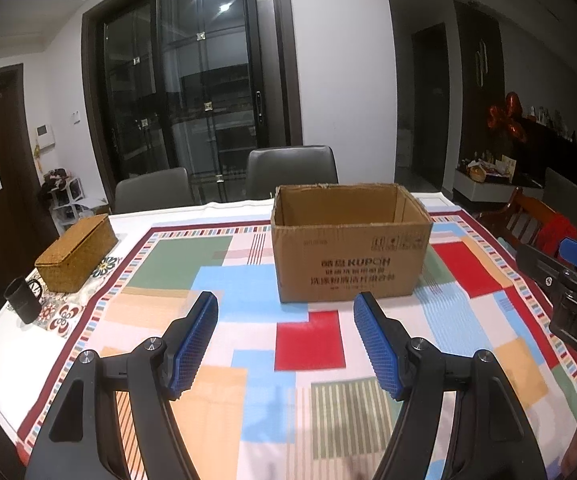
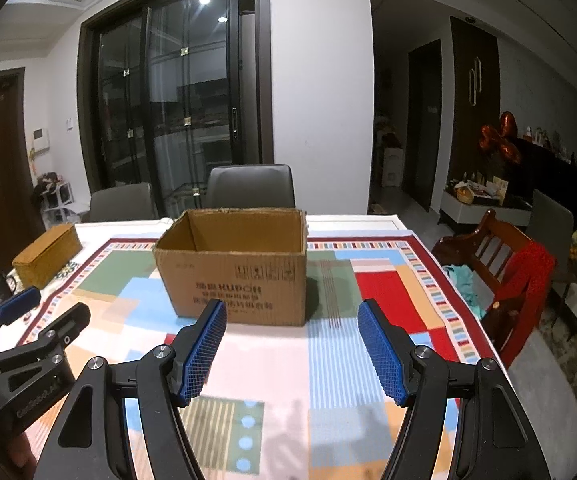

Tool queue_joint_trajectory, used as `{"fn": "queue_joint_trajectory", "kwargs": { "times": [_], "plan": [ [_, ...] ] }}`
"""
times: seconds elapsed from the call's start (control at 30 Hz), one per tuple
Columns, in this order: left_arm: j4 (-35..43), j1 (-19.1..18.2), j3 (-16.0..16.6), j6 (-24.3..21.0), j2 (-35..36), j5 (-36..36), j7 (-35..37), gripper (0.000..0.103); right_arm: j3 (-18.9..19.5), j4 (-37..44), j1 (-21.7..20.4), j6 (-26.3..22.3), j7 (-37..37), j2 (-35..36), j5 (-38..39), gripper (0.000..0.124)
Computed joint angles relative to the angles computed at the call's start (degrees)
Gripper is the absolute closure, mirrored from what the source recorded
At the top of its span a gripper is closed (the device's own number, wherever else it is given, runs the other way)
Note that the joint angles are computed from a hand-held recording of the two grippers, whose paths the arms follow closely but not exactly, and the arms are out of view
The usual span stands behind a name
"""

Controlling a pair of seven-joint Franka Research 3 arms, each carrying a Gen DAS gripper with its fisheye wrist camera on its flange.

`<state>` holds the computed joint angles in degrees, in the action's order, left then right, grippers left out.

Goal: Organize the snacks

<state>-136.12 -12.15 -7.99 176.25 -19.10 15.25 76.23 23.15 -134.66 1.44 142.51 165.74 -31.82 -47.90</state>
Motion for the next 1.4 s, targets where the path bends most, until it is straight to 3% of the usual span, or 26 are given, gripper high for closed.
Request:
{"fn": "queue_joint_trajectory", "kwargs": {
  "times": [0.53, 0.87, 1.4],
  "plan": [
    [-12.5, -1.3, 1.4, -0.9, -12.6, 0.1, -1.2, 0.033, 3.3, -6.7, 3.7, -5.4, -1.6, -9.0, 7.0, 0.055],
    [-18.1, -1.0, 0.9, -2.3, -19.9, 0.2, -2.7, 0.033, 5.8, -9.3, 4.6, -6.3, -2.7, -13.6, 11.4, 0.055],
    [-21.0, 1.1, -0.5, -2.2, -24.2, 2.1, -5.5, 0.031, 8.0, -10.5, 3.8, -8.3, -2.7, -17.0, 13.5, 0.054]
  ]
}}
